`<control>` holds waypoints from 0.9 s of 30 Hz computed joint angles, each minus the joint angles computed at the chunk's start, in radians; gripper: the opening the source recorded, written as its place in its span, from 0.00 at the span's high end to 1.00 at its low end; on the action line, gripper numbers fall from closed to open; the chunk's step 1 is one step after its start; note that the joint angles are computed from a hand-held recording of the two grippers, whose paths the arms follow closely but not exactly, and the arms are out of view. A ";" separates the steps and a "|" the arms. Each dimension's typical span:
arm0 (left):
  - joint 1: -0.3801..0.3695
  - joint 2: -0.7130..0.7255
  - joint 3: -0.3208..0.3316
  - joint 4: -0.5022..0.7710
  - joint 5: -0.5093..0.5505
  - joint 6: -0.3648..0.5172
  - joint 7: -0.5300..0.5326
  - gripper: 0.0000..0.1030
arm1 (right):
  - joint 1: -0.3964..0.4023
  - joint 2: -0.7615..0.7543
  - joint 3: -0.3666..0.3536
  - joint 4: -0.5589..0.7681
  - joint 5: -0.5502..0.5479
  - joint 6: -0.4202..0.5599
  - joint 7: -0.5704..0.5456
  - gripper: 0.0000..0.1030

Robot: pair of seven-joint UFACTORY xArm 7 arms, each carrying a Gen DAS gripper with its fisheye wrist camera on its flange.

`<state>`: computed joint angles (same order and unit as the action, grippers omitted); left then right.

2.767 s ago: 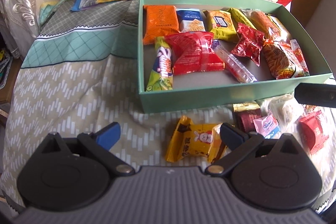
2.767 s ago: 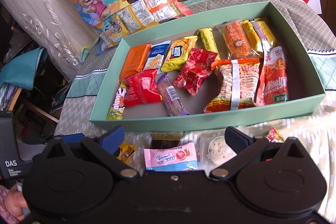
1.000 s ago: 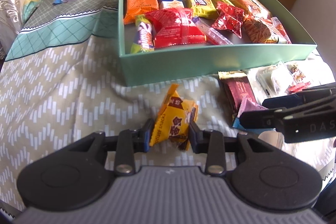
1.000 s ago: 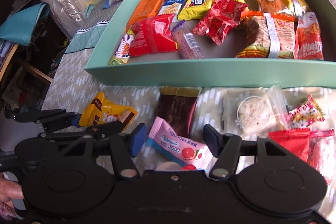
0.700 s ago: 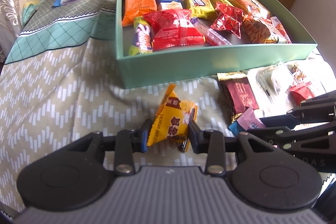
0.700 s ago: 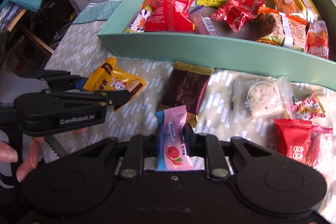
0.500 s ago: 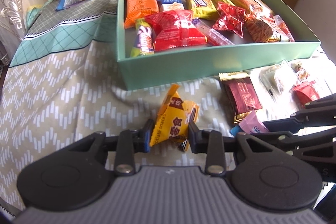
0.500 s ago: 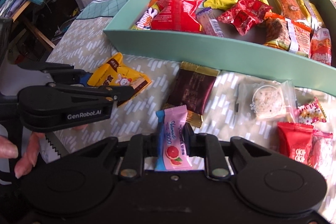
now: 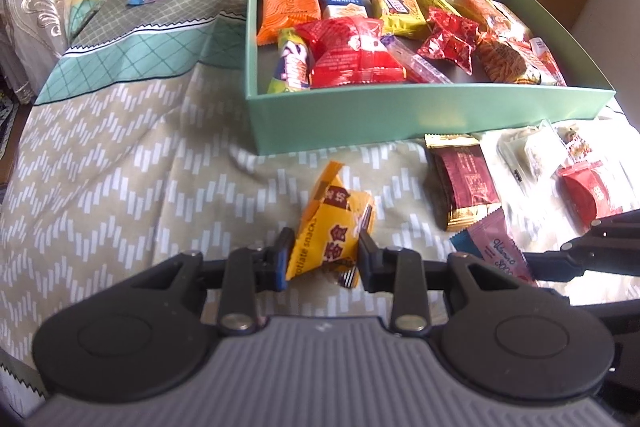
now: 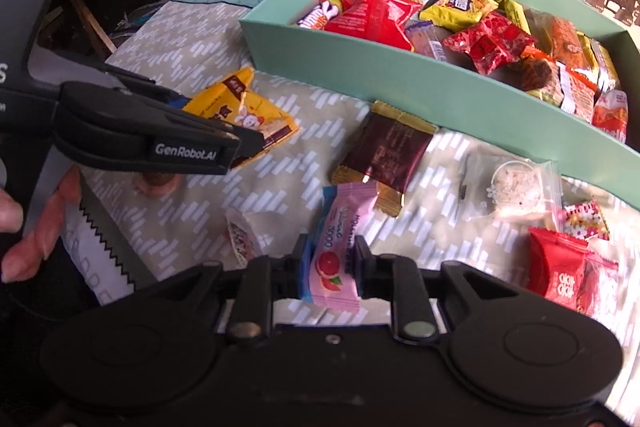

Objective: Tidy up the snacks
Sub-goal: 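Place yellow candy in box with left gripper while right places pink candy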

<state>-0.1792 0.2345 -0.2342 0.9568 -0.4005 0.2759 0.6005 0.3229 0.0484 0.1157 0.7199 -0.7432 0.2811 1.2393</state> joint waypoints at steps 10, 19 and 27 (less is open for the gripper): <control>0.030 -0.097 0.009 0.006 -0.226 0.126 0.172 0.70 | -0.121 -0.164 0.032 -0.112 0.008 -0.144 0.091 0.80; -0.041 0.015 0.023 0.224 -0.193 0.116 0.108 0.70 | -0.277 -0.138 0.062 -0.015 0.043 -0.201 0.049 0.80; -0.073 0.175 0.031 0.386 0.042 0.140 -0.092 0.70 | -0.238 0.011 -0.020 0.116 0.214 -0.199 -0.099 0.80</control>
<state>-0.2519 0.4098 -0.2030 1.3430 -0.3584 0.4157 0.5087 0.0850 0.0591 0.0961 0.8358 -0.5288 0.0826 1.1407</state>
